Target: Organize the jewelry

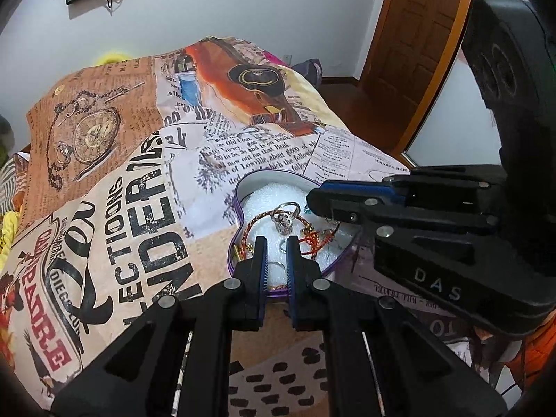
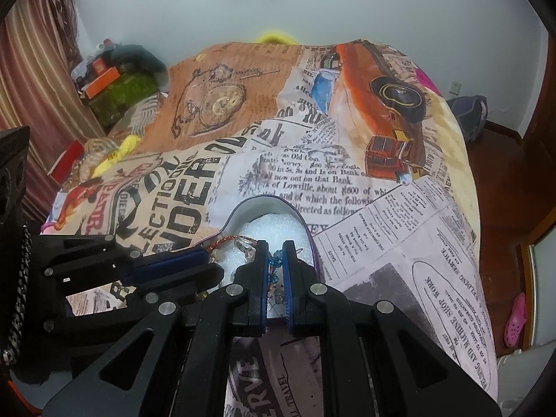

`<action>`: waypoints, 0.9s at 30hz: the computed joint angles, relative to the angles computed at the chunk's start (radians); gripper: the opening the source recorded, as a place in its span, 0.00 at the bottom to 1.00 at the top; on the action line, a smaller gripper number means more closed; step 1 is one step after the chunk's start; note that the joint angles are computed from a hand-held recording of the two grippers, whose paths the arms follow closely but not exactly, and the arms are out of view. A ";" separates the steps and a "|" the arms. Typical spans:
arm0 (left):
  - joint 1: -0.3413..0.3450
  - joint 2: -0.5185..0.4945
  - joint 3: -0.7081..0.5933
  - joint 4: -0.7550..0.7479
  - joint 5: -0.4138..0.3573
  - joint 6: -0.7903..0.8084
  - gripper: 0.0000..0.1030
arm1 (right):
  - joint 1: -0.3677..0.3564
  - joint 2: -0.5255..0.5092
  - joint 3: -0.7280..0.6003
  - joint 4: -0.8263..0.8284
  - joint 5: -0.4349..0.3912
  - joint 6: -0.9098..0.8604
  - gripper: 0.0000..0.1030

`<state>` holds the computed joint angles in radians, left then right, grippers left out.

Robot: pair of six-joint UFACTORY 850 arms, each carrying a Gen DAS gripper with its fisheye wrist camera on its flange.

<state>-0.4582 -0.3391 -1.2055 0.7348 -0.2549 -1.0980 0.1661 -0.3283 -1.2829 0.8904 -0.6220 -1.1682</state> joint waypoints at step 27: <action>-0.133 0.342 0.165 0.647 -0.240 -0.688 0.16 | -0.044 0.365 0.229 0.387 0.085 -0.325 0.40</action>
